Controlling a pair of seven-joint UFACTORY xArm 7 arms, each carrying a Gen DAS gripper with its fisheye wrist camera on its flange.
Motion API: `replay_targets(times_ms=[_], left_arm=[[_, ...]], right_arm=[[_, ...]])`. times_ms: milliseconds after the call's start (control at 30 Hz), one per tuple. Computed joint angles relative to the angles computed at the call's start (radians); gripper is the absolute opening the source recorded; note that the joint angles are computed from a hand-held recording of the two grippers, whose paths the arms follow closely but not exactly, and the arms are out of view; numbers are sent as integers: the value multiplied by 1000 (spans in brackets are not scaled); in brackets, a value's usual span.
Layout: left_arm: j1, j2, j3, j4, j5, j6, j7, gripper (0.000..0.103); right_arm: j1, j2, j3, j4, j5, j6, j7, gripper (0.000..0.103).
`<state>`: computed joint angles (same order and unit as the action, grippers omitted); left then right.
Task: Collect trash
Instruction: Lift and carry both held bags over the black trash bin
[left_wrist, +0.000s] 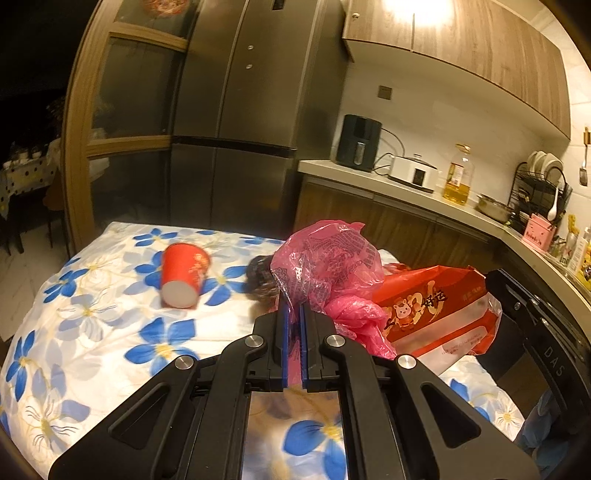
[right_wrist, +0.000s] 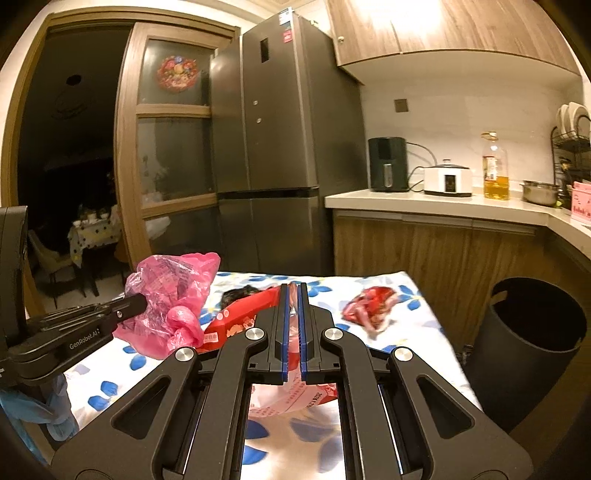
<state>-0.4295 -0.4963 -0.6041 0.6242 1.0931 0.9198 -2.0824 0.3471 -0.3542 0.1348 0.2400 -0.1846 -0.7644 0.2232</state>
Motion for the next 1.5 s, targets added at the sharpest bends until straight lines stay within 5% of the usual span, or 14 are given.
replay_targets(times_ms=[233,833,1100,1500], left_arm=[[4,120,0,99,100,2,-15,4],[-167,488,157,456,376,23,60,4],[-267,704,251,720,468,-48,139,4],[-394,1029,390,1159,469,-181,310,4]], right_arm=[[-39,-45,-78,-17,-66,8,25,4],[-197,-80,-285,16,-229,-13,79,3],[-299,-23,-351,92,-277,-26,122,3],[-435,118,-344,207,-271,-41,179,3]])
